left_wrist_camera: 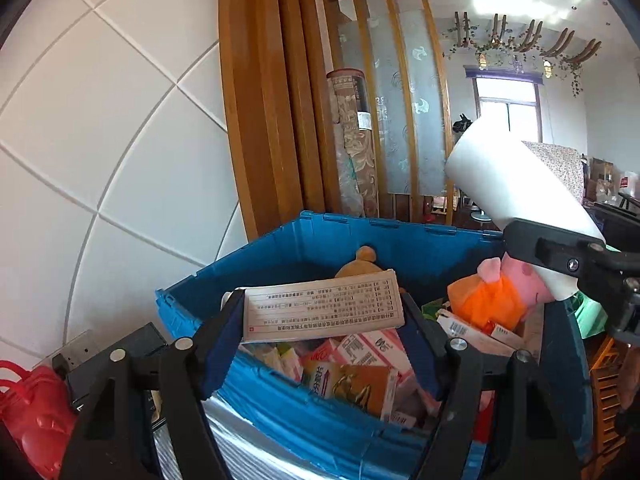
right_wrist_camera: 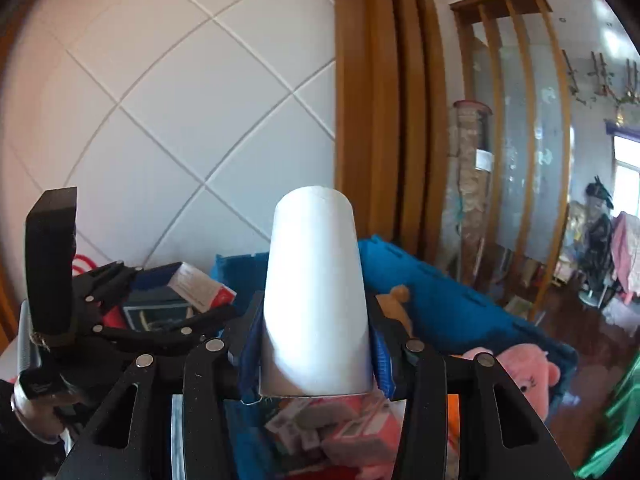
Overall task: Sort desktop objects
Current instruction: 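Open both tools over the blue crate to drop the box and roll, then move both tools back over the bed toward the floss box and medicine box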
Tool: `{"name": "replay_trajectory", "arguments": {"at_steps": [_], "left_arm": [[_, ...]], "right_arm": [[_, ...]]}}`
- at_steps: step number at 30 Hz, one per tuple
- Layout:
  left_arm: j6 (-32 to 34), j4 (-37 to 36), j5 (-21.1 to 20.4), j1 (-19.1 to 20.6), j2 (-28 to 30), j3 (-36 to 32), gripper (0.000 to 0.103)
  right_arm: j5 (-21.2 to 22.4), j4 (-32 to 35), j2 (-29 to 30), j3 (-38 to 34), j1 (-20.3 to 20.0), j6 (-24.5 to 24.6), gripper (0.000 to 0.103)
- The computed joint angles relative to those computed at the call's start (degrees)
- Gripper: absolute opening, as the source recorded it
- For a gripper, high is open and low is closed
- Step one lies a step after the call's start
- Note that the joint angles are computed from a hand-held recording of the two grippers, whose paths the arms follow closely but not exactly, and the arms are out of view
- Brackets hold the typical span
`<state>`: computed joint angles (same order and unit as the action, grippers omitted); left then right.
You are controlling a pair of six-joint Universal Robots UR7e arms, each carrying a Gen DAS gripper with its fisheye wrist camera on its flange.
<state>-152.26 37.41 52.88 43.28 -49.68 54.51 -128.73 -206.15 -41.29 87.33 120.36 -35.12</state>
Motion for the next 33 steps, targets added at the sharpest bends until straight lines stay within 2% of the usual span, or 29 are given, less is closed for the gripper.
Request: {"name": "replay_trajectory", "arguments": {"at_steps": [3, 5, 7, 9, 10, 13, 18, 21, 26, 33], "left_arm": [[-1.0, 3.2, -4.5, -0.6, 7.2, -9.2, 0.074], [-1.5, 4.4, -7.4, -1.1, 10.8, -14.0, 0.085], [-1.1, 4.8, -10.3, -1.7, 13.3, -17.4, 0.088], [0.5, 2.2, -11.2, -2.3, 13.0, -16.2, 0.089], [1.1, 0.8, -11.8, -2.5, 12.7, -15.4, 0.092], [1.9, -4.0, -13.3, -3.1, 9.6, -10.3, 0.098], [1.8, -6.6, -15.3, -3.1, 6.4, -5.7, 0.098], [1.7, -9.7, -16.7, -2.7, 2.5, -0.4, 0.098], [1.1, -15.1, -19.7, -1.9, -6.5, 11.4, 0.098], [2.1, -21.8, -26.4, 1.0, -21.6, 28.0, 0.098]], "right_arm": [[-0.1, -0.1, -1.4, -0.7, -1.6, 1.3, 0.045], [-0.5, -0.7, -2.2, -1.2, -2.4, 1.9, 0.048], [-0.1, -2.0, -3.0, -1.0, -2.7, 2.3, 0.068], [0.2, -4.1, -3.3, -0.6, -2.5, 1.3, 0.075], [0.8, -4.7, -3.5, -0.5, -2.7, 0.8, 0.075], [2.0, -5.5, -3.7, 0.0, -2.9, 0.8, 0.077], [3.9, -5.5, -3.4, 0.7, -2.6, 1.3, 0.079], [5.0, -4.5, -2.5, 0.6, -2.0, 1.7, 0.081], [6.9, -2.4, -0.2, 1.0, -0.4, 3.3, 0.085], [11.5, 3.2, 5.2, 0.6, 2.0, 6.9, 0.087]]}}
